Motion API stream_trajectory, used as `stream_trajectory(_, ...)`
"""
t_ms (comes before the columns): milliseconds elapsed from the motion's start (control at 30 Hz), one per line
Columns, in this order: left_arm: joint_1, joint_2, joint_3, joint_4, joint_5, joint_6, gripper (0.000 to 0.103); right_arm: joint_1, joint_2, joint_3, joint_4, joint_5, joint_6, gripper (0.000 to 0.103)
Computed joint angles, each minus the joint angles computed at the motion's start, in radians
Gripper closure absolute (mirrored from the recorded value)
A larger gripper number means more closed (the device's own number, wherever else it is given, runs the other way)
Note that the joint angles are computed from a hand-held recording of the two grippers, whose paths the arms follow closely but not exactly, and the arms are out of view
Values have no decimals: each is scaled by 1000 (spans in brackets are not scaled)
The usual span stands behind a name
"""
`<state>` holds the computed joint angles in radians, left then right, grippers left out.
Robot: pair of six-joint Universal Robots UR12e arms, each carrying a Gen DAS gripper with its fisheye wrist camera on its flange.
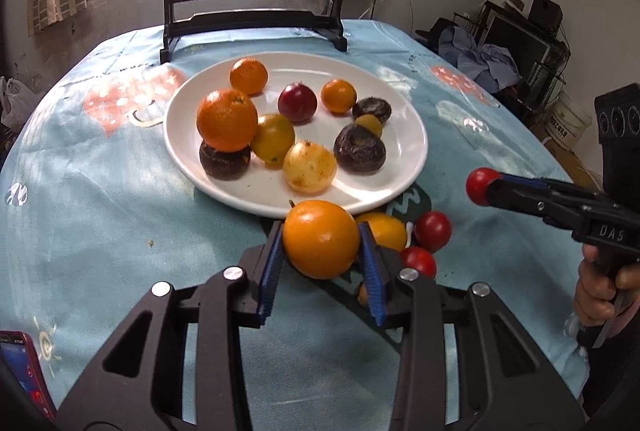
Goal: Organize fruits
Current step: 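Carry both tomatoes onto the white plate and open both grippers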
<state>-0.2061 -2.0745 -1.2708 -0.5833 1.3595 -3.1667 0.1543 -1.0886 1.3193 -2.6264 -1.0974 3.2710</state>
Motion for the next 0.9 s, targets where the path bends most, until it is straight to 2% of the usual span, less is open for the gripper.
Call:
stream_trajectory(133, -7, -46, 89, -6, 17, -34, 66, 8, 36, -50, -43, -13, 39, 75)
stream_trajectory(233, -19, -96, 177, -41, 69, -45, 66, 14, 69, -104, -50, -46, 57, 75)
stream_trajectory(467, -26, -189, 333, -127, 147, -65, 66, 22, 155, -241, 11, -94, 58, 75)
stream_trajectory(667, -29, -229, 400, -177, 194, -62, 64, 23, 216, -328, 53, -102, 47, 73)
stream_trajectory(700, -30, -228, 400, -176, 204, -60, 59, 23, 218, -330, 48, -104, 57, 71)
stream_trajectory(733, -32, -222, 391, -163, 209, -59, 40, 21, 216, -326, 48, -102, 69, 58)
stream_trajectory(767, -34, -214, 374, -135, 218, -62, 24, 20, 212, -319, 43, -103, 83, 54)
stream_trajectory(833, -38, -196, 346, -102, 237, -63, 21, 18, 197, -292, -8, -111, 100, 51)
stream_trajectory(900, -35, -171, 311, -88, 224, -58, 17, 18, 178, -269, -29, -119, 83, 51)
